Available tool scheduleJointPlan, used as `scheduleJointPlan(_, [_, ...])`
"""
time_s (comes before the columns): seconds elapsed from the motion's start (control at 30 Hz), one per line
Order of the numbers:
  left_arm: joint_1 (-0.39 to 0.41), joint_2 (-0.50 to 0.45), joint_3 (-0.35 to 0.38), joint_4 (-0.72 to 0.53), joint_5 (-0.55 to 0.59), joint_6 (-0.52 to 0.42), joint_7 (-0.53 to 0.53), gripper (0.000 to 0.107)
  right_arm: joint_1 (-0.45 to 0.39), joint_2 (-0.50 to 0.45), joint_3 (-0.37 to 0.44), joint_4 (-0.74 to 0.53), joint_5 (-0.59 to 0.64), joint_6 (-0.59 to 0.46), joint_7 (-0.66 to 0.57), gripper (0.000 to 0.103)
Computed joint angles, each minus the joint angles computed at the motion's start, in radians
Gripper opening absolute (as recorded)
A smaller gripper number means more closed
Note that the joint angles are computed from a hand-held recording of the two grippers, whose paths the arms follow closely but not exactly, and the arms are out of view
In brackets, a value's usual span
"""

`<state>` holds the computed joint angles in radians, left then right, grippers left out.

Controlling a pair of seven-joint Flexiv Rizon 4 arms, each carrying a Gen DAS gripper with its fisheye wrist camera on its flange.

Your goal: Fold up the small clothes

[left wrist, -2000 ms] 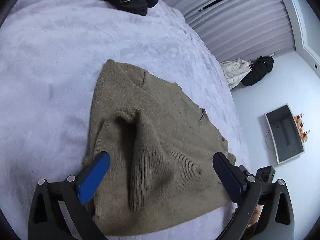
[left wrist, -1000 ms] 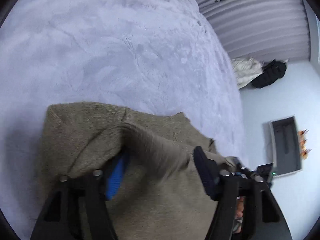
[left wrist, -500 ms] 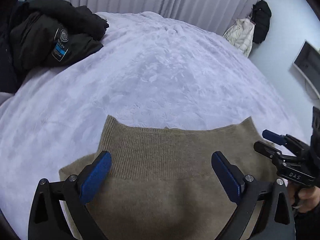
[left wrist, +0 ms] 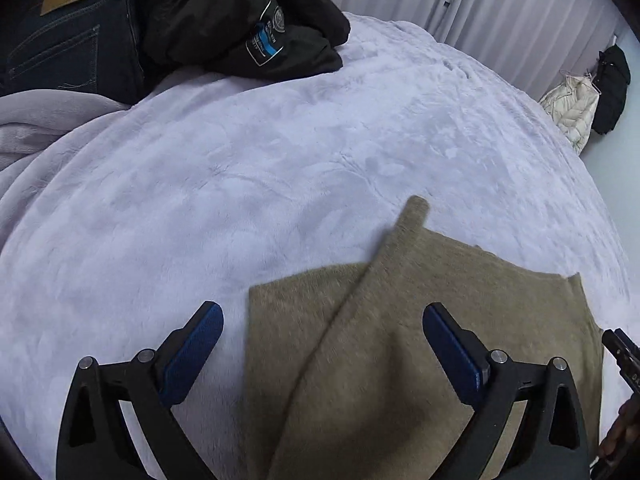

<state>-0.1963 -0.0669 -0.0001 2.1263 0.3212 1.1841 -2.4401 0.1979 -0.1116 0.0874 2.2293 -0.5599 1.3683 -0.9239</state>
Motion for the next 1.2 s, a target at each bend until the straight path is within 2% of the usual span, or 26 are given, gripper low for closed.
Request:
scheduleJointPlan(0.1, [-0.039, 0.011, -0.041, 0.011, -0.021, 0.053, 0.006, 0.1, 0.015, 0.069, 0.083, 0.043, 0.155, 0.02, -0.13, 0.08])
scheduleJointPlan(0.13, [-0.059, -0.011, -0.061, -0.022, -0.004, 0.032, 0.015, 0.101, 0.036, 0.076, 0.109, 0.049, 0.194, 0.007, -0.183, 0.08])
scheduleJointPlan(0.17, [-0.083, -0.031, -0.073, -0.06, 0.034, -0.021, 0.018, 0.101, 0.059, 0.072, 0.121, 0.05, 0.183, -0.003, -0.191, 0.08])
scheduleJointPlan(0.23, [-0.141, -0.062, -0.079, -0.139, 0.129, -0.162, -0.034, 0.101, 0.093, 0.076, 0.119, 0.089, 0.074, -0.01, -0.139, 0.08])
scheduleJointPlan(0.33, [-0.186, -0.051, -0.07, -0.124, 0.182, -0.222, -0.071, 0.101, 0.097, 0.102, 0.103, 0.156, -0.073, -0.019, -0.022, 0.08])
scheduleJointPlan(0.4, [-0.19, -0.023, -0.057, -0.076, 0.217, -0.2, -0.109, 0.102, 0.054, 0.123, 0.073, 0.212, -0.189, 0.021, 0.059, 0.08])
scheduleJointPlan(0.43, [-0.185, -0.002, -0.052, -0.04, 0.227, -0.168, -0.121, 0.102, 0.035, 0.134, 0.068, 0.228, -0.18, 0.039, 0.065, 0.082])
scheduleJointPlan(0.53, [-0.164, 0.048, -0.057, 0.019, 0.224, -0.147, -0.116, 0.102, 0.004, 0.16, 0.073, 0.246, 0.052, 0.055, -0.051, 0.083])
scheduleJointPlan(0.57, [-0.155, 0.059, -0.061, 0.035, 0.219, -0.137, -0.111, 0.102, 0.017, 0.176, 0.079, 0.234, 0.18, 0.015, -0.138, 0.083])
scheduleJointPlan(0.6, [-0.147, 0.069, -0.067, 0.046, 0.218, -0.134, -0.11, 0.102, 0.044, 0.184, 0.059, 0.241, 0.261, 0.029, -0.192, 0.083])
scheduleJointPlan(0.63, [-0.143, 0.076, -0.076, 0.048, 0.224, -0.146, -0.114, 0.102, 0.044, 0.193, 0.06, 0.246, 0.277, 0.032, -0.202, 0.083])
scheduleJointPlan(0.67, [-0.139, 0.081, -0.087, 0.044, 0.233, -0.163, -0.123, 0.102, 0.016, 0.202, 0.083, 0.254, 0.227, 0.027, -0.166, 0.083])
scheduleJointPlan(0.73, [-0.142, 0.107, -0.11, 0.037, 0.243, -0.228, -0.155, 0.102, -0.069, 0.227, 0.13, 0.272, -0.009, -0.017, 0.01, 0.084])
scheduleJointPlan(0.77, [-0.143, 0.12, -0.121, 0.034, 0.245, -0.249, -0.171, 0.102, -0.07, 0.242, 0.13, 0.274, -0.066, -0.047, 0.071, 0.084])
scheduleJointPlan(0.83, [-0.145, 0.147, -0.139, 0.044, 0.255, -0.237, -0.205, 0.102, -0.066, 0.286, 0.157, 0.282, -0.099, -0.088, 0.156, 0.084])
scheduleJointPlan(0.9, [-0.145, 0.152, -0.159, 0.044, 0.255, -0.232, -0.221, 0.102, -0.071, 0.32, 0.185, 0.303, -0.157, -0.061, 0.258, 0.084])
scheduleJointPlan(0.97, [-0.149, 0.141, -0.175, 0.039, 0.249, -0.238, -0.228, 0.102, -0.042, 0.338, 0.206, 0.32, -0.16, -0.034, 0.284, 0.085])
scheduleJointPlan(1.03, [-0.157, 0.124, -0.183, 0.038, 0.24, -0.247, -0.227, 0.102, 0.013, 0.313, 0.218, 0.318, -0.143, -0.006, 0.236, 0.085])
scheduleJointPlan(1.13, [-0.175, 0.109, -0.191, 0.029, 0.271, -0.304, -0.25, 0.102, 0.028, 0.275, 0.245, 0.313, -0.259, -0.037, 0.294, 0.085])
scheduleJointPlan(1.2, [-0.178, 0.11, -0.175, 0.051, 0.263, -0.274, -0.231, 0.102, 0.036, 0.253, 0.233, 0.315, -0.336, -0.052, 0.334, 0.085])
